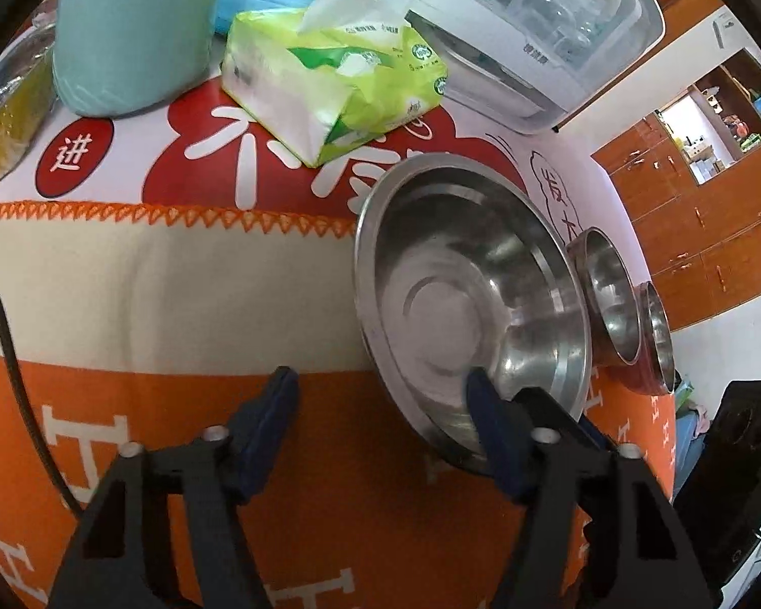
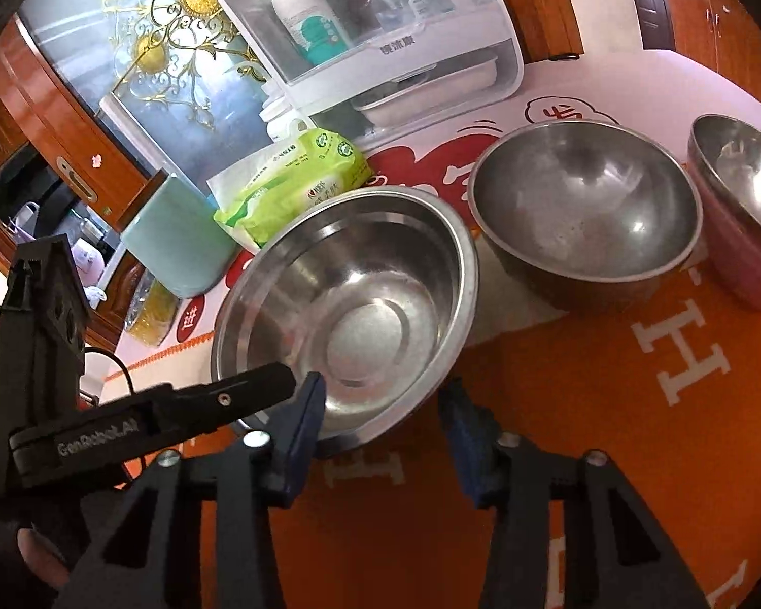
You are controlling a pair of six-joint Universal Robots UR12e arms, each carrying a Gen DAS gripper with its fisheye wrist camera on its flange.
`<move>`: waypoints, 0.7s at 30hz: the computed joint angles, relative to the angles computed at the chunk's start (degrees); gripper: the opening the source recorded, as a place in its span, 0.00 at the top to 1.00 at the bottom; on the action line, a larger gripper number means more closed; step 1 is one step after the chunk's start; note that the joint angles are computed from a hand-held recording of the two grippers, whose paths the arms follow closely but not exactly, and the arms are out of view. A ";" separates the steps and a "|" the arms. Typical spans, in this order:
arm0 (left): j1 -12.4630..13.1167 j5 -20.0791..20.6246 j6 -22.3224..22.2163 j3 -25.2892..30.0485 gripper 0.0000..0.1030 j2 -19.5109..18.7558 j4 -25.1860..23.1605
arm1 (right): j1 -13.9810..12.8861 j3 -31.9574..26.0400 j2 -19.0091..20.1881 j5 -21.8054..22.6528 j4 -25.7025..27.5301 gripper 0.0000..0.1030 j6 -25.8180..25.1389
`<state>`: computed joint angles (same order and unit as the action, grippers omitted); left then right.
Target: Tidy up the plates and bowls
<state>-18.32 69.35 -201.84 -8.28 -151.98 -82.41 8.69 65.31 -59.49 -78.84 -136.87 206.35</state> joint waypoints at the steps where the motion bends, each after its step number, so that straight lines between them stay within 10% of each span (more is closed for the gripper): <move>1: -0.06 0.52 -0.20 -0.05 0.49 0.00 0.36 | 0.05 -0.12 0.06 -0.11 0.04 0.62 0.04; 9: -0.31 -0.78 0.83 -3.19 0.78 1.51 2.52 | -0.01 0.27 -0.33 -0.42 0.31 0.74 1.43; 21: -0.72 2.07 1.82 -6.01 0.79 4.05 1.78 | 0.20 1.44 -1.64 0.36 -0.42 0.78 3.19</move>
